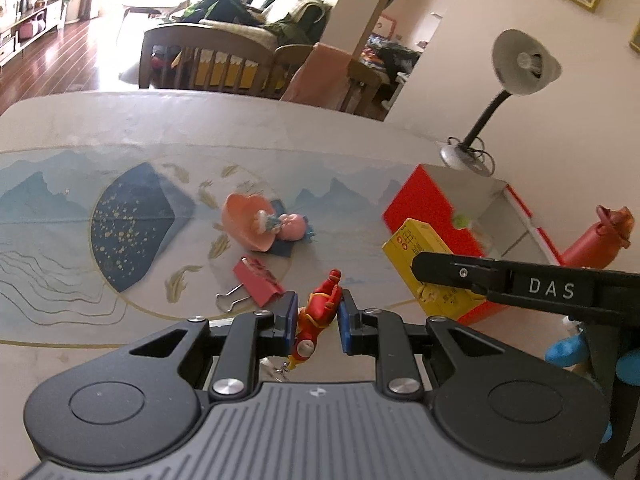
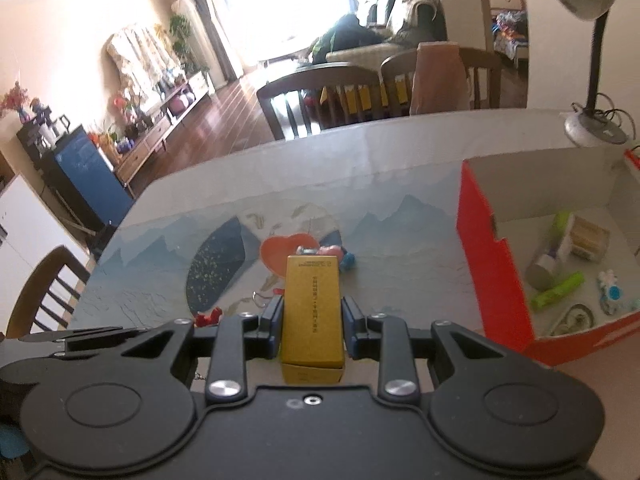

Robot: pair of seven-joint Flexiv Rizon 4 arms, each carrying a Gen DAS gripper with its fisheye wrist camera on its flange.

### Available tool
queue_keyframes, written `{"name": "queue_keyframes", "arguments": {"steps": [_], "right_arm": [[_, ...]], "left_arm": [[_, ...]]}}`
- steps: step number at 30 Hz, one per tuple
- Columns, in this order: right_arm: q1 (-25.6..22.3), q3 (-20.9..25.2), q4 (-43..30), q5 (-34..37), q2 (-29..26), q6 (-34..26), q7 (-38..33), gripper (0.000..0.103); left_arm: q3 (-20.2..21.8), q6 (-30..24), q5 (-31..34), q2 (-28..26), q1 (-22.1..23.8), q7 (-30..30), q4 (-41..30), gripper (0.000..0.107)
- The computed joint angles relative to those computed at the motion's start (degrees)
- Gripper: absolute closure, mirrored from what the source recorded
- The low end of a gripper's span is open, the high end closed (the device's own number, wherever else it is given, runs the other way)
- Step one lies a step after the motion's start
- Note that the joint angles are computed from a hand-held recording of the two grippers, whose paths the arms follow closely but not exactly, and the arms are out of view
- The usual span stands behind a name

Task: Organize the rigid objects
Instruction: 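Carry the red figure and yellow box in both grippers over the red box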

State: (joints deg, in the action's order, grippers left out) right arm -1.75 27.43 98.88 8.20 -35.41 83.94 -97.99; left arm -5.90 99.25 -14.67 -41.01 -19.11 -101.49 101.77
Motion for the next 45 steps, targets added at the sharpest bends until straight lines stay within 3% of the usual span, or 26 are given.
{"name": "queue_keyframes", "arguments": {"steps": [5,16,26,39,45], "right_arm": [[-3.1,2.91,1.43,1.45,1.47,2.07,-1.83,0.075],[-11.27,7.0,-1.05,4.02,0.47,-0.03,-7.96,0.075],[-14.57,3.48,-7.35,9.33,-1.68,-6.61,-14.86,0.075],[-13.94,-4.12,-16.1,15.1,-5.5,-13.17,-21.11,0.075],[-12.89,-7.16,-18.95,14.49,-7.67,-14.05,-21.8,0.075]], "left_arm": [[-1.43,0.05,0.88,1.16,0.31,0.88,-0.28,0.087],[3.22,-4.57,-0.41,-1.85,-6.08,0.24,-9.09,0.087],[9.45,-15.49,1.94,-10.59,-12.82,-5.59,-27.38,0.087],[11.55,-29.97,9.29,-21.92,-14.5,-14.95,-51.69,0.087],[11.37,-40.74,12.53,-30.14,-14.11,-17.13,-68.94,0.087]]}}
